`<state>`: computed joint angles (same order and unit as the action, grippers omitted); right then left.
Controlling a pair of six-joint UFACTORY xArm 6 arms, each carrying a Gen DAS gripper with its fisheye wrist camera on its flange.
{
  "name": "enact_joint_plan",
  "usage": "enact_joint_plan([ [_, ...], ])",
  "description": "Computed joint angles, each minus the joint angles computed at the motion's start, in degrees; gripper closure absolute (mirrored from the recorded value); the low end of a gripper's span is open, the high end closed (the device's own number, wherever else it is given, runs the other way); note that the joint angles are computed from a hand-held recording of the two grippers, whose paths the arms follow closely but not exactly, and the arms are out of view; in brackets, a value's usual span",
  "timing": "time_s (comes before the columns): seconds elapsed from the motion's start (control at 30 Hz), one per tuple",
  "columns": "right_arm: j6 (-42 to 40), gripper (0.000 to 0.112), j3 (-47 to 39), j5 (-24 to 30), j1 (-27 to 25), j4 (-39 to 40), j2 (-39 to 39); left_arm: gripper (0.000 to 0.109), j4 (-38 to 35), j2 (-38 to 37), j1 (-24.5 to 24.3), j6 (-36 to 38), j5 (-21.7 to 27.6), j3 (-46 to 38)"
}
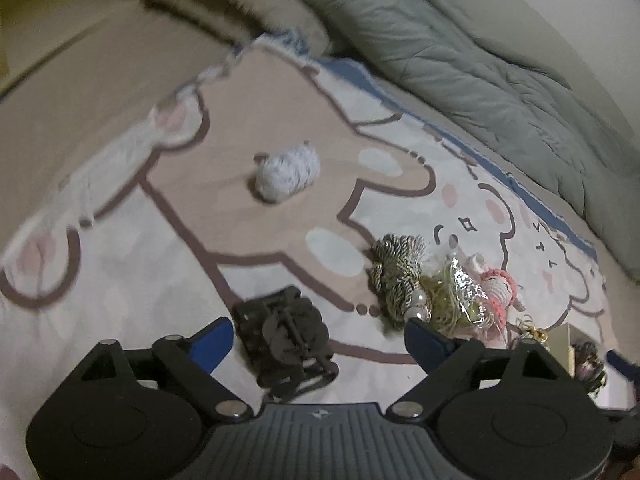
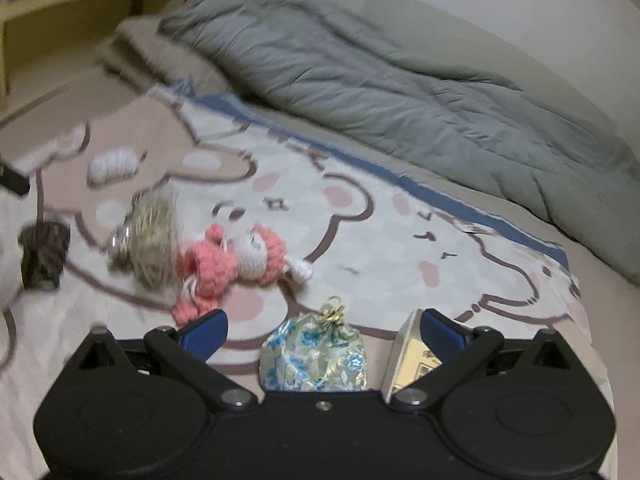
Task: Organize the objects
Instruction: 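Grasp the black claw clip with the left tool while the right tool grasps the blue pouch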
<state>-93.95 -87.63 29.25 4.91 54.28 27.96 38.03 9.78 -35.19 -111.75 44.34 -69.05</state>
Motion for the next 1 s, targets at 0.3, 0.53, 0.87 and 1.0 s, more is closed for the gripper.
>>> enact_joint_plan([
  [0.3, 2.3, 0.009, -5.1, 1.1, 1.3, -16.8, 6.5, 0.032, -1.5, 0.7, 1.7, -6.0, -4.6, 2.2],
  [0.53, 8.3, 0.010, -15.0, 6.2, 1.8, -33.0, 13.2, 0.042, -1.9, 0.8, 2.8, -9.0, -7.6, 4.1],
  [0.87, 12.3, 0.010, -33.2, 20.3, 2.7, -43.5, 23.8, 0.043, -4.6, 2.4, 3.5, -7.5, -9.2, 3.3],
  [1.0, 16.3, 0.012, -45.5, 30.0, 2.5, -45.0, 30.5, 0.048, -5.5, 3.4, 3.5, -6.5, -8.8, 2.4],
])
